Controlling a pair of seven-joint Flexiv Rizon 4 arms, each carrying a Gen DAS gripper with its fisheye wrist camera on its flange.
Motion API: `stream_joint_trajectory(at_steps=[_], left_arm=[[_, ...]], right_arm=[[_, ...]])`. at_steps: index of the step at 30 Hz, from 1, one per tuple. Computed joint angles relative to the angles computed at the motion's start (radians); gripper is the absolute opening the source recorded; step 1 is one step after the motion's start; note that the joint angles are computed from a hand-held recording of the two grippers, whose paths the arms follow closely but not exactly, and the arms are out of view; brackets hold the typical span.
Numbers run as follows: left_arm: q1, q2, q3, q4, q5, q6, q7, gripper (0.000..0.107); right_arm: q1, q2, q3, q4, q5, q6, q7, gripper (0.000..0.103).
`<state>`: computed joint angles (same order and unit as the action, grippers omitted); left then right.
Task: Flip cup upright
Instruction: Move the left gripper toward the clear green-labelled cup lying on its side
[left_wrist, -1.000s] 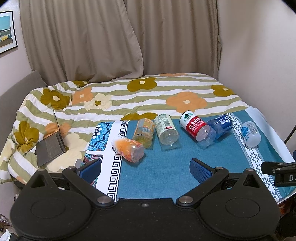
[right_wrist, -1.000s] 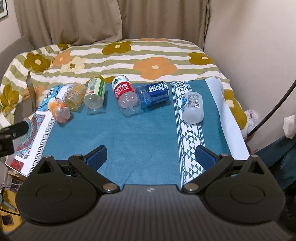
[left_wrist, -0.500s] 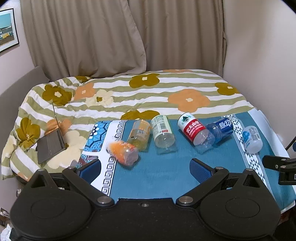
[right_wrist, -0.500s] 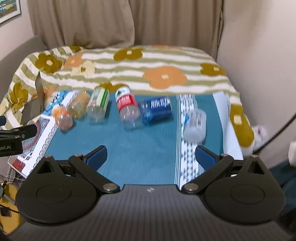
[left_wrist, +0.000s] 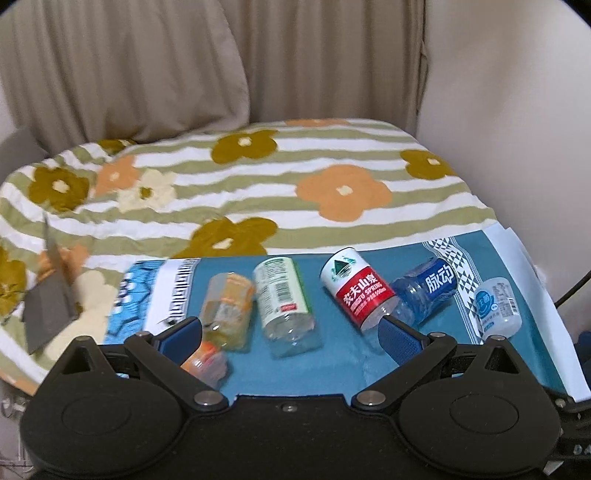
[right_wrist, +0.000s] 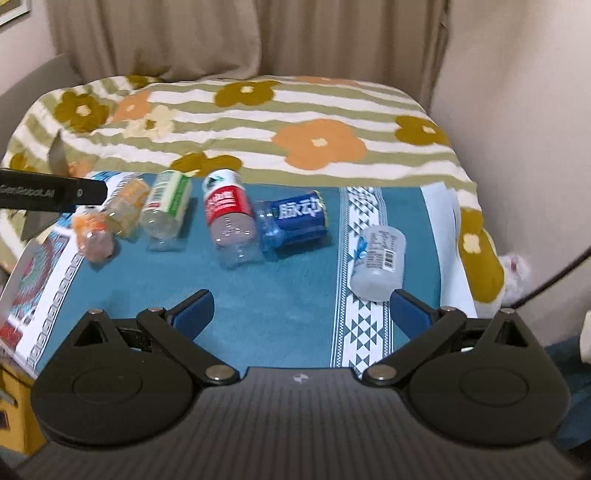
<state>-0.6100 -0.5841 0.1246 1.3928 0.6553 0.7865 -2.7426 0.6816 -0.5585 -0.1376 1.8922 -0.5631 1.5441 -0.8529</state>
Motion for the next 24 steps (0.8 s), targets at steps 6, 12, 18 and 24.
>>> stream_joint_trajectory(at_steps=[6, 12, 18, 24], left_arm=[[0.123, -0.099, -0.050, -0.036, -0.159, 0.103, 0.168, 0.100], [0.187, -0.189, -0.065, -0.067, -0.325, 0.138, 0.331, 0.092], [0.202, -0.237, -0.051, -0.075, -0.435, 0.159, 0.421, 0.087], [0.193, -0.266, -0.027, -0.092, -0.474, 0.160, 0.457, 0.079]], right_arm=[[-0.035, -0.055, 0.056, -0.100, 0.029, -0.149, 0.045, 0.103], [-0.074, -0.113, 0.130, -0.195, 0.059, -0.284, 0.073, 0.103], [-0.091, -0.154, 0.174, -0.262, 0.090, -0.377, 0.079, 0.103], [-0.094, -0.178, 0.183, -0.306, 0.107, -0.430, 0.088, 0.103]])
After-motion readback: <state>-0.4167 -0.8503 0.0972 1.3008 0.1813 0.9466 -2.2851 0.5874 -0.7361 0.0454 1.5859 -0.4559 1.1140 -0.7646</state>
